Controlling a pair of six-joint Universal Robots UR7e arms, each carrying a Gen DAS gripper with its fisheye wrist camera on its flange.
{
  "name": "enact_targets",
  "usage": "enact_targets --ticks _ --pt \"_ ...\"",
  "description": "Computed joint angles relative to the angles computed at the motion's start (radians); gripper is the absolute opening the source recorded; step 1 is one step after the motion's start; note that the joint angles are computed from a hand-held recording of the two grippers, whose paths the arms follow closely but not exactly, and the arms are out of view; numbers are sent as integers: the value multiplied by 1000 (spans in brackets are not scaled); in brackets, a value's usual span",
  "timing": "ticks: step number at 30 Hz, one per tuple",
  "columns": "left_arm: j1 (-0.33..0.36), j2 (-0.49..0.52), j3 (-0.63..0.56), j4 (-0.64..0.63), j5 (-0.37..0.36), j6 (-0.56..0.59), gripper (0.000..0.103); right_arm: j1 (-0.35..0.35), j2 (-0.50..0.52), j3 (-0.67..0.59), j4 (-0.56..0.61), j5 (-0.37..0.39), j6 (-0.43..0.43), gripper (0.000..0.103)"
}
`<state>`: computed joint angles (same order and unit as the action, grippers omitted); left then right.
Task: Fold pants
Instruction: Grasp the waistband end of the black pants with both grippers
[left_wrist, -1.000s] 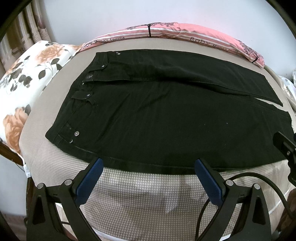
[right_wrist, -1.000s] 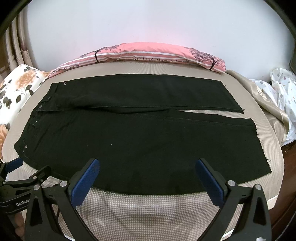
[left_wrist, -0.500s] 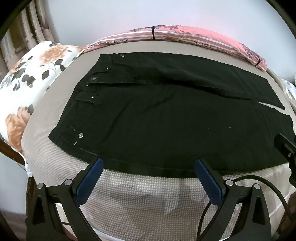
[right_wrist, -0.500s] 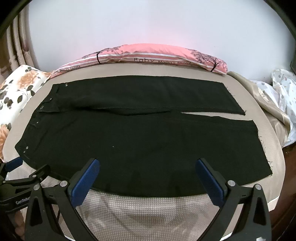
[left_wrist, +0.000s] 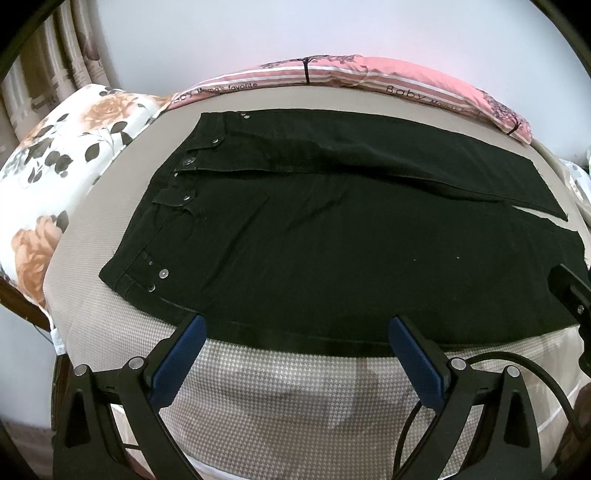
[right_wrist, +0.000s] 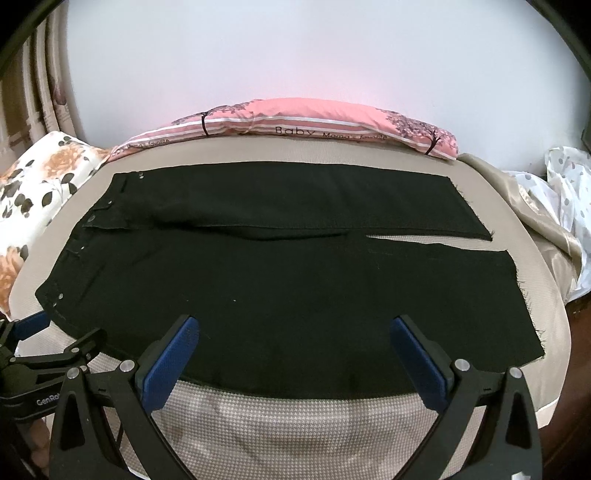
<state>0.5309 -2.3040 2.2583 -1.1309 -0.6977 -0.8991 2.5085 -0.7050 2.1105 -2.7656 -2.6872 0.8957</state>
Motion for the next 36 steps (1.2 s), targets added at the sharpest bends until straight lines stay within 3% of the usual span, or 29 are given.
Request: enact_targets --ticks 4,7,13,19,23,27,31,34,36 --pt "1 -1 0 -2 -1 5 99 1 20 2 -54 -20 -27 103" --pt "4 0 0 -5 -2 5 99 -8 7 -1 11 -27 -2 103" --pt "63 29 -11 -88 -11 67 99 -40 -19 17 -29 -10 -31 103" --pt "178 104 -76 -257 -49 208 99 -96 -14 26 -294 67 -264 103" --pt "295 184 -147 -471 -58 405 99 -148 2 -12 -415 127 -416 103" --pt "475 329 -278 -693 -135 590 99 -188 34 -83 -464 170 -547 103" --pt "608 471 -406 -840 -191 753 96 -232 68 -164 -489 233 -629 103" --pt "707 594 -528 -904 -246 838 84 -266 100 -231 -463 268 -654 103" --pt "776 679 -634 -876 -323 827 68 -285 130 -283 -440 281 -671 103"
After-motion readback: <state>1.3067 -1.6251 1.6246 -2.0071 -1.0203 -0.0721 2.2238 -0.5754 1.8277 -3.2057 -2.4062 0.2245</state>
